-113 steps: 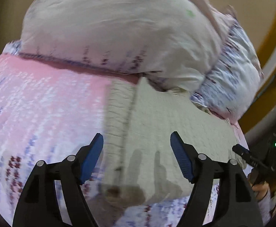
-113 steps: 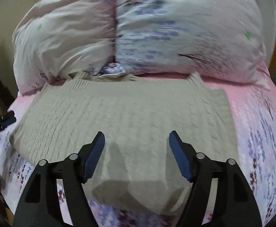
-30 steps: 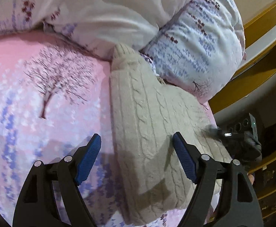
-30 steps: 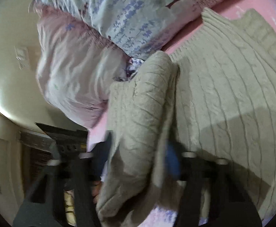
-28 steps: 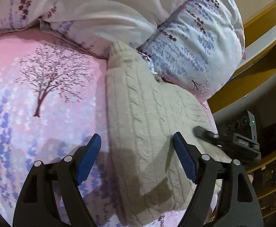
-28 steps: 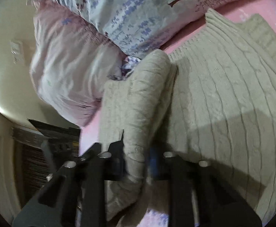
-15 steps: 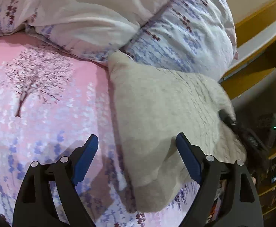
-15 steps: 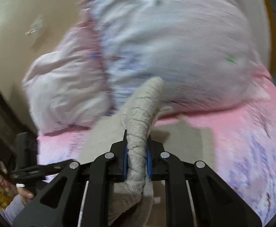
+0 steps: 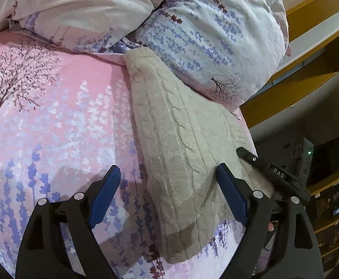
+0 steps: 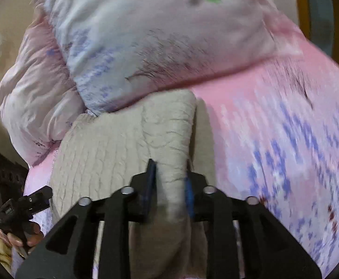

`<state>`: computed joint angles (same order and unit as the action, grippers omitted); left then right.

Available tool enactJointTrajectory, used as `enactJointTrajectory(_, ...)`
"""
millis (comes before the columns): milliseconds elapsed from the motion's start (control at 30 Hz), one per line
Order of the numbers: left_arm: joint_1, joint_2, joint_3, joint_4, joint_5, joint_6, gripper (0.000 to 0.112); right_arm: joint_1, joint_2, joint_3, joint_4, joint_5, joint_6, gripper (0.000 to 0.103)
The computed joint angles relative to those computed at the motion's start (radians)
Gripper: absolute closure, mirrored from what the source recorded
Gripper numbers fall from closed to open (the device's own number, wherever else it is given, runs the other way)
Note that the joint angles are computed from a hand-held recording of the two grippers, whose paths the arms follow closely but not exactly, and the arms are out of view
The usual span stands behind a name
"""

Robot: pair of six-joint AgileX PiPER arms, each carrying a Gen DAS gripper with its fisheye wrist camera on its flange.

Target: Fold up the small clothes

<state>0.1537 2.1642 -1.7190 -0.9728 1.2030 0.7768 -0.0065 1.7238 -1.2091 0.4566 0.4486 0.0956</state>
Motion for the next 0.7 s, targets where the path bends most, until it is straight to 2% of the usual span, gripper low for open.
enactJointTrajectory(33,-0.002,-0.001,0.003,0.002,-0.001,0.002,0.027,-0.017,-0.024,0.035,0.075,-0.014,-0.058,0.071)
enactJointTrajectory(100,-0.009,-0.004,0.008,0.006,-0.011,0.007,0.027,-0.057,-0.087,0.107,0.251,-0.021,-0.223,0.060)
enactJointTrajectory(133,-0.011,-0.002,0.007,0.007,-0.013,0.004,0.027,-0.062,-0.108,0.133,0.306,-0.021,-0.274,0.059)
enactJointTrajectory(267,-0.024,0.000,0.009,0.000,-0.017,-0.006,0.027,-0.078,-0.154,0.172,0.341,0.027,-0.341,0.059)
enactJointTrajectory(333,-0.031,-0.009,0.023,0.004,-0.027,-0.003,0.028,-0.056,-0.156,0.164,0.277,0.037,-0.280,0.059)
enactJointTrajectory(400,-0.034,-0.019,0.040,0.009,-0.032,-0.001,0.033,-0.039,-0.167,0.183,0.236,0.044,-0.237,0.062)
enactJointTrajectory(533,-0.028,-0.036,0.066,0.026,-0.011,-0.004,0.038,-0.068,-0.257,0.298,0.381,0.022,-0.370,0.062)
enactJointTrajectory(633,-0.022,-0.071,0.130,0.027,-0.009,0.029,0.044,-0.064,-0.300,0.340,0.402,0.021,-0.406,0.062)
enactJointTrajectory(667,-0.021,-0.079,0.146,0.027,-0.011,0.039,0.046,-0.059,-0.300,0.341,0.391,0.025,-0.406,0.066)
enactJointTrajectory(700,-0.021,-0.086,0.161,0.026,-0.010,0.047,0.054,-0.044,-0.290,0.338,0.372,0.021,-0.399,0.079)
